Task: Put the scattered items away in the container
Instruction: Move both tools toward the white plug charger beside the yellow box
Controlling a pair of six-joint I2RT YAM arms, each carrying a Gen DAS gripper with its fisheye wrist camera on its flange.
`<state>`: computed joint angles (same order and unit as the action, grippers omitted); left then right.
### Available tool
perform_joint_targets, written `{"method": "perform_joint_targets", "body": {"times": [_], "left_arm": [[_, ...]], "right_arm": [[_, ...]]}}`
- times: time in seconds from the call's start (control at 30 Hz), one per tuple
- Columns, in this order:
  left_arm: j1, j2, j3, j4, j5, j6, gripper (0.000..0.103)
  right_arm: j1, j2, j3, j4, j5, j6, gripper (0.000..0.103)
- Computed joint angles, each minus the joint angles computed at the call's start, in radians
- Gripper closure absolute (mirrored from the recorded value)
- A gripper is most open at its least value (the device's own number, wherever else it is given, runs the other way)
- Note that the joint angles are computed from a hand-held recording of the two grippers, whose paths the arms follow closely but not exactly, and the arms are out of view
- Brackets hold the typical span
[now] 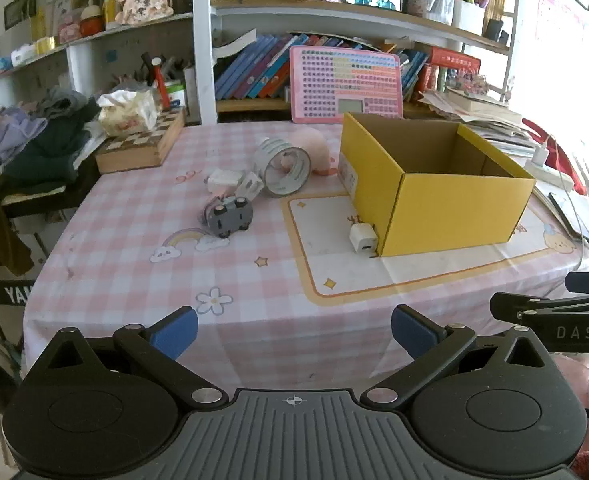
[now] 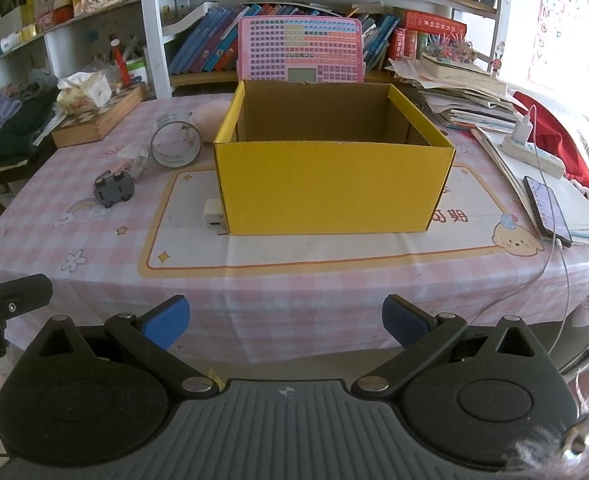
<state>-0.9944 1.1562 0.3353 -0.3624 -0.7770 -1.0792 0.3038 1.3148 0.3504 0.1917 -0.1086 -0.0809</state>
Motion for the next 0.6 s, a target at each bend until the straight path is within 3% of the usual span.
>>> {"method": "perform_joint_targets", "body": {"times": [0.6], "left_arm": [[-0.001,-0.008,0.002,0.001,0.005,0.020,0.000]], "right_arm": [[0.013,0.008,-0.006,0.019,0.018,-0.006,0.000]]}}
